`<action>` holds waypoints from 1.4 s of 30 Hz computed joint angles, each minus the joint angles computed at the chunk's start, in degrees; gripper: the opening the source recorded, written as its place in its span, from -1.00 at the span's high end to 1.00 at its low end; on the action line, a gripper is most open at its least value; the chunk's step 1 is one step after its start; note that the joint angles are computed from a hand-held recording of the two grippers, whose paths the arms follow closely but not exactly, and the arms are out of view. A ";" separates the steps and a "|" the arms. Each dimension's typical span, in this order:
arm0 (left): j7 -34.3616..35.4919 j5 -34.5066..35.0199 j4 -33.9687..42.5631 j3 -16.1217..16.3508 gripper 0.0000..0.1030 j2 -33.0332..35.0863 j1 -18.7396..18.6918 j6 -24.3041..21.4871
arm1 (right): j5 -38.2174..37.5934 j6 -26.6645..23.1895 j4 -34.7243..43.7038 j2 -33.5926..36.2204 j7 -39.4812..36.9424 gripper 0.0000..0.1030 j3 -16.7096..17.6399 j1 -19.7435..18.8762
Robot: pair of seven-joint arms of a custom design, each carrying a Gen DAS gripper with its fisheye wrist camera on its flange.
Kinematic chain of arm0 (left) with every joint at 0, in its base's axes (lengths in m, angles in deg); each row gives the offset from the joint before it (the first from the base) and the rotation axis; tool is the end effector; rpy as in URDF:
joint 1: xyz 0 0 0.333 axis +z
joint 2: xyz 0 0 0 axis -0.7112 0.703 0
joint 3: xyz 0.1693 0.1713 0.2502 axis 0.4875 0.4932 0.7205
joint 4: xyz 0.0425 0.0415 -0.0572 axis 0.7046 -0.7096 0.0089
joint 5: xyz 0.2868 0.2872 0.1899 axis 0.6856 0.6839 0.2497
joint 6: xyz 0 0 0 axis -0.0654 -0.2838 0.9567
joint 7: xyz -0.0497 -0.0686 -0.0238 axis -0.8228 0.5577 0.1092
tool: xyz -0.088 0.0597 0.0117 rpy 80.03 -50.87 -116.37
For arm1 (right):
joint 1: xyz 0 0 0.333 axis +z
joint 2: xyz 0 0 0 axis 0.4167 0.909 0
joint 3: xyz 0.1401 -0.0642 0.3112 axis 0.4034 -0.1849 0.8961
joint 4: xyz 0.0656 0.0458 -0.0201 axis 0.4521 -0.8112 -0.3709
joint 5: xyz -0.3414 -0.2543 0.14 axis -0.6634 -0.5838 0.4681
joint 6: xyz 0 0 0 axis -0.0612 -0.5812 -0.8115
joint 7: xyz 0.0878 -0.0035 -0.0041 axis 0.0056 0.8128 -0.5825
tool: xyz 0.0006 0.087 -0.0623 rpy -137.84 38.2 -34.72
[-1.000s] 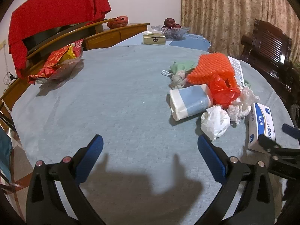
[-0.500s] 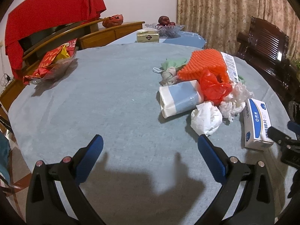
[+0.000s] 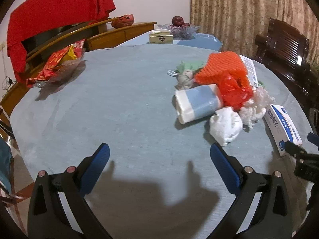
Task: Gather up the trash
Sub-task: 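Grasp the alcohol pads box with the right tool while the left tool grasps a crumpled tissue, then carry both items over the black trash bin and open both tools to drop them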
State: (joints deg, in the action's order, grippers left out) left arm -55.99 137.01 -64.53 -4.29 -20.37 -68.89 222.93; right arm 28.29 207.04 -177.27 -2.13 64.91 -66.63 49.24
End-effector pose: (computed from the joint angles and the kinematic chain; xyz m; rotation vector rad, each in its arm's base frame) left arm 0.6689 -0.3582 0.4059 -1.8924 1.5303 -0.5918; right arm 0.7227 0.2199 0.3942 -1.9230 1.6772 -0.6456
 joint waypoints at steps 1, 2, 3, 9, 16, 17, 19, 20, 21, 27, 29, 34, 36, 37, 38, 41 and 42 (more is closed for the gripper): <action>0.12 -0.01 0.21 -0.07 -0.90 0.19 -0.03 0.19 | 1.14 0.40 0.02 0.06 -1.01 -0.88 1.08 -1.04; 0.26 -0.09 0.37 -0.12 -0.90 0.34 -0.03 0.42 | 2.19 0.48 0.16 0.18 -2.23 -0.88 2.06 -1.84; 0.32 -0.13 0.59 -0.10 -0.90 0.51 -0.12 0.43 | 4.07 0.77 0.58 0.62 -4.46 -0.85 3.94 -3.32; 0.02 0.01 1.83 0.16 -0.90 1.10 -0.52 0.68 | 10.63 -0.34 3.70 3.63 -10.90 -0.27 7.04 -5.59; 4.27 -1.83 6.08 -0.01 -0.46 4.52 -0.83 3.30 | 17.62 1.57 1.90 2.04 -19.84 -0.05 9.22 -7.80; 6.07 -2.94 7.29 -0.29 -0.41 5.50 -0.78 3.54 | 17.40 1.93 1.75 1.85 -19.62 -0.05 8.27 -7.08; 9.40 -5.12 10.16 -0.43 -0.37 7.84 -0.98 4.13 | 17.40 2.20 1.45 1.36 -19.62 -0.05 7.36 -6.59; 10.54 -5.98 11.32 -0.28 -0.35 8.76 -1.23 4.42 | 17.72 2.10 1.47 1.18 -20.01 -0.05 7.43 -6.83; 11.64 -6.79 12.47 -0.04 -0.34 9.62 -1.55 4.32 | 17.80 1.93 1.52 1.11 -20.18 -0.05 7.29 -6.80; 18.35 -13.41 17.72 0.07 0.16 14.28 -1.59 4.71 | 19.16 1.54 1.97 1.12 -21.56 -0.05 7.70 -7.78; 19.88 -14.52 18.21 0.67 0.25 14.71 -2.15 5.12 | 19.69 1.69 1.68 0.97 -21.95 -0.05 7.85 -8.08; 18.26 -12.87 15.37 2.83 0.44 12.11 -4.18 6.60 | 21.31 2.18 0.54 -0.13 -23.76 -0.05 8.85 -9.14; 17.04 -11.81 13.38 3.15 0.44 10.20 -4.71 6.83 | 22.06 2.75 -0.38 -1.11 -24.68 -0.05 9.32 -9.60; 16.40 -11.30 12.43 3.13 0.44 9.27 -4.85 7.03 | 22.47 3.13 -0.95 -1.70 -25.18 -0.05 9.55 -9.86; 15.41 -10.49 11.08 3.16 0.44 7.93 -5.20 7.17 | 22.84 3.39 -1.42 -2.18 -25.58 -0.05 9.72 -10.03; 14.28 -9.22 9.29 2.35 0.44 5.71 -5.18 6.86 | 24.33 3.97 -3.01 -4.00 -27.31 -0.06 10.62 -10.98; 13.80 -8.83 8.77 2.01 0.44 4.93 -5.27 6.73 | 24.81 4.32 -3.84 -4.89 -27.90 -0.06 10.81 -11.27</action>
